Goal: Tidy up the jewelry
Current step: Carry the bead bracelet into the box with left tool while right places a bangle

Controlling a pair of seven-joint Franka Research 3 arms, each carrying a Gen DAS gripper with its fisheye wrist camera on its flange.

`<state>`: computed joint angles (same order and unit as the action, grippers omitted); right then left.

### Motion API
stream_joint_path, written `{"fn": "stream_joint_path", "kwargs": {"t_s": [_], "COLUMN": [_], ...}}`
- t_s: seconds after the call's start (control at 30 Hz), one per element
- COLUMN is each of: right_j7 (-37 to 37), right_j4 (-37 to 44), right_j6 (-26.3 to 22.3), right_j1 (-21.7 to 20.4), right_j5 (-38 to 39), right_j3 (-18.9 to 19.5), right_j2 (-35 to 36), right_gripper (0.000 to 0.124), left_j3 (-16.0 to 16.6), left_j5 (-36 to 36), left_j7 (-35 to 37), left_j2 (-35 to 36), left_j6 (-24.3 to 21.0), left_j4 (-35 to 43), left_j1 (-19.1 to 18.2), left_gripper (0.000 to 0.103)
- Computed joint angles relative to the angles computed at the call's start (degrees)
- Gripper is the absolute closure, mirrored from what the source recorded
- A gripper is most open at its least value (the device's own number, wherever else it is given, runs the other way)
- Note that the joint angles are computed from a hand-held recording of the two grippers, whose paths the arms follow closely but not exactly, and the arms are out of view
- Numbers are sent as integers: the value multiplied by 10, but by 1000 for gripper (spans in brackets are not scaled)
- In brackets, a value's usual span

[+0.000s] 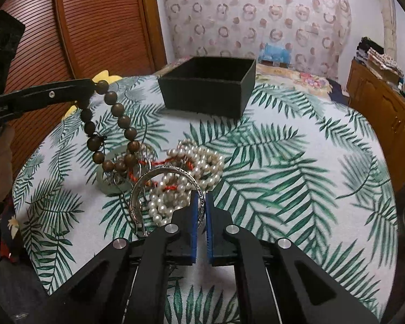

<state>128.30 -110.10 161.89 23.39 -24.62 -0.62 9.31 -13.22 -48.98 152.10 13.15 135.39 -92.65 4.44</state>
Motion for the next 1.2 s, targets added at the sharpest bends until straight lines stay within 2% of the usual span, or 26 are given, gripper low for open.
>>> {"fn": "stream_joint_path", "kwargs": {"t_s": [0.27, 0.43, 0.53, 0.7, 0.9, 1.1, 1.2], "right_j7": [7, -12, 10, -23, -55, -107, -153], "right_j4": [37, 97, 141, 219, 336, 458, 500], "right_j6": [-21, -37, -48, -63, -105, -143, -155], "right_j1": [-5, -8, 2, -1, 5, -9, -23], "right_j5": [-38, -32, -53, -12, 15, 74, 119], "right_j3": [-5, -12, -32, -42, -63, -61, -43], "right_j2": [0, 34, 62, 115, 189, 267, 295], "right_gripper": [118, 118, 118, 118, 118, 118, 115], "left_j3": [2, 1, -3, -14, -28, -34, -36], "left_j5": [0, 25, 48, 92, 134, 198, 231], "left_j7": [9, -4, -28, -77, -108, -159, -185], "left_j2": [-5, 13, 33, 71, 100, 146, 173], "left_j6": [8, 29, 32, 23, 28, 20, 18], "left_j4": [18, 44, 69, 122, 168, 247, 288], "left_j1": [-2, -8, -8, -3, 0, -12, -21], "left_gripper": [91, 91, 91, 91, 91, 91, 91]}}
